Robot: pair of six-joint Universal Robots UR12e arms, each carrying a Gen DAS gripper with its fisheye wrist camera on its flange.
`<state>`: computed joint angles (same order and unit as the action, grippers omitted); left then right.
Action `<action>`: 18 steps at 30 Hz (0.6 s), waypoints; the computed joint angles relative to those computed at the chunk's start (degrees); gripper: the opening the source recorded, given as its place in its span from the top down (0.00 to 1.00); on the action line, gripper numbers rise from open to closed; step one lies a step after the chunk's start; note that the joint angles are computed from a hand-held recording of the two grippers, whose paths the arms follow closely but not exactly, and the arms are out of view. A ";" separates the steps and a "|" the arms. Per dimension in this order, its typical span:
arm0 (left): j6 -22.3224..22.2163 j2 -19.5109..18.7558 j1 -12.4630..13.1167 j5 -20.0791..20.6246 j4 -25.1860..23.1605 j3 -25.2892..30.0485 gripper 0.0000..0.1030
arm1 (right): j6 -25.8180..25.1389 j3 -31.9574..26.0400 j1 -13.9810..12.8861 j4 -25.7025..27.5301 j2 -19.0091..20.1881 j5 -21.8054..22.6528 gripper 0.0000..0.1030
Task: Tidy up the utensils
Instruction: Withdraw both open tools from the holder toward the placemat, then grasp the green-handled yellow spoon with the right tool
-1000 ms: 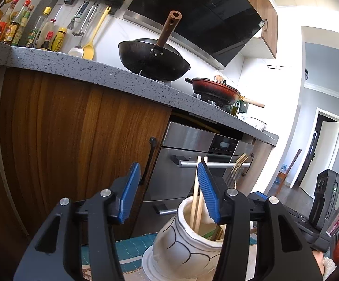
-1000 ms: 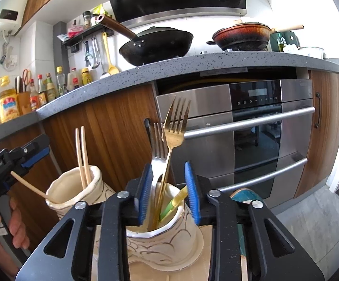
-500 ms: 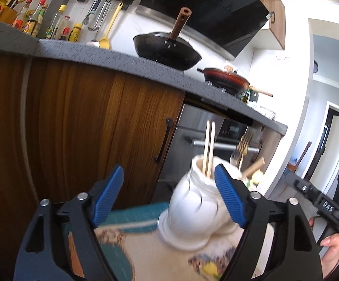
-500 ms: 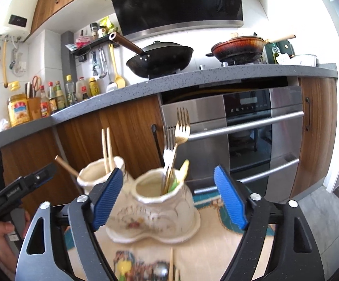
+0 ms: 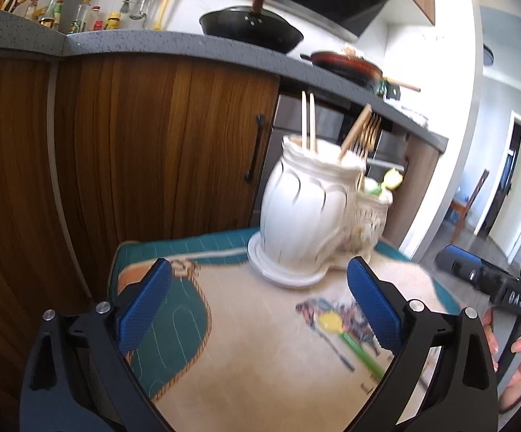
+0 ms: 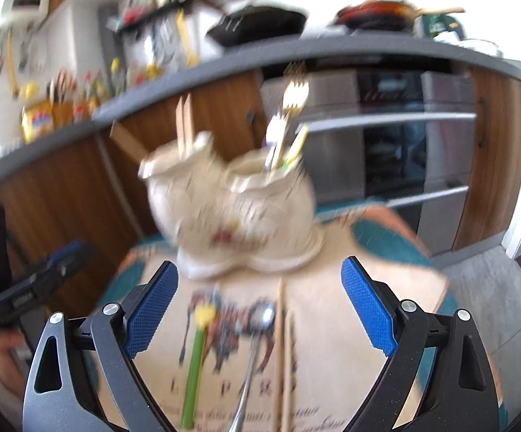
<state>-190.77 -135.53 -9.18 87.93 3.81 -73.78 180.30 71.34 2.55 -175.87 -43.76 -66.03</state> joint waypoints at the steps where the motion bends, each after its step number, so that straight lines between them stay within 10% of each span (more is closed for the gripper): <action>1: 0.18 -0.07 0.01 -0.16 -0.32 0.04 0.07 | -2.03 -0.03 0.24 2.58 -0.12 0.05 0.11; 6: 0.63 -0.30 0.28 -2.29 -1.89 0.44 0.06 | -8.99 -1.34 1.78 13.22 -0.06 -0.21 0.17; 11: 1.98 -0.48 0.50 -4.61 -2.40 0.72 0.06 | -15.57 -2.70 3.62 19.20 0.21 -3.28 0.50; 18: 1.70 -0.49 1.00 -7.03 -3.39 0.87 0.06 | -18.06 -4.03 4.90 23.76 0.72 -6.94 0.68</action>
